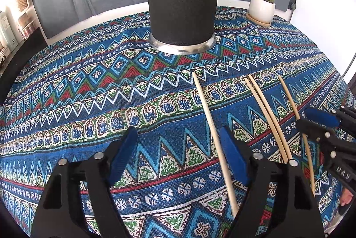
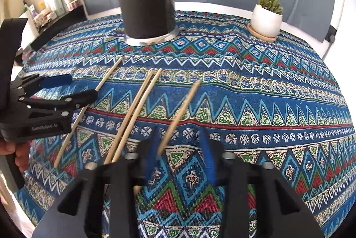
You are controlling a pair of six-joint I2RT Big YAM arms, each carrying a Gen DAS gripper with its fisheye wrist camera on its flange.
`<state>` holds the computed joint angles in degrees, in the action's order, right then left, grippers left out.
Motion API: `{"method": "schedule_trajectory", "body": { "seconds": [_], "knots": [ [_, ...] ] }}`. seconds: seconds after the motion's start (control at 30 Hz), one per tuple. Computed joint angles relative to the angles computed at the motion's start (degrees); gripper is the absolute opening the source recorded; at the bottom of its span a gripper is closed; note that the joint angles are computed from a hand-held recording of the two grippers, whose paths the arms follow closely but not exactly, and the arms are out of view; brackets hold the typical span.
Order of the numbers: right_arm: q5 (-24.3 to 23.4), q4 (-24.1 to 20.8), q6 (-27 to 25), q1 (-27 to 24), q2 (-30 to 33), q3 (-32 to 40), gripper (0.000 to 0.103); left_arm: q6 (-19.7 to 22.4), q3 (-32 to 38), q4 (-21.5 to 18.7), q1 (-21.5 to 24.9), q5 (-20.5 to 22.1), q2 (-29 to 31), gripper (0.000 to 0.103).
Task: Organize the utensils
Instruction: 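Grasp another wooden stick with the left gripper while the right gripper grasps one too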
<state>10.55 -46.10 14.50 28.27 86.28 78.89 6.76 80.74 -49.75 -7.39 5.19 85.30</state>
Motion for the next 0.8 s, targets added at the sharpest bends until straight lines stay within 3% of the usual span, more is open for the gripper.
{"method": "schedule_trajectory", "body": {
  "seconds": [0.07,0.13,0.23,0.47,0.7,0.8],
  "knots": [
    [-0.16,-0.84,-1.84,-0.02,0.13,0.45,0.009,0.60,-0.27,0.00,1.11,0.61,-0.55,0.028],
    [-2.00,-1.30,-1.36,-0.92,0.13,0.84,0.005,-0.24,0.66,-1.88,2.51,0.95,-0.30,0.007],
    [0.19,0.41,-0.84,-1.00,-0.98,0.13,0.004,2.28,0.73,-3.24,3.55,0.90,-0.66,0.005],
    [-3.56,1.11,-1.92,-1.66,-2.45,2.06,0.000,1.98,2.58,-6.04,6.09,0.49,-0.13,0.005],
    [-2.30,-5.67,-5.10,-0.25,1.55,6.21,0.004,1.60,4.04,-6.84,8.69,1.02,0.05,0.005],
    [-1.77,-7.47,-5.28,-0.21,2.95,7.05,0.012,1.64,4.86,-7.50,9.31,1.51,0.19,0.005]
  ]
}}
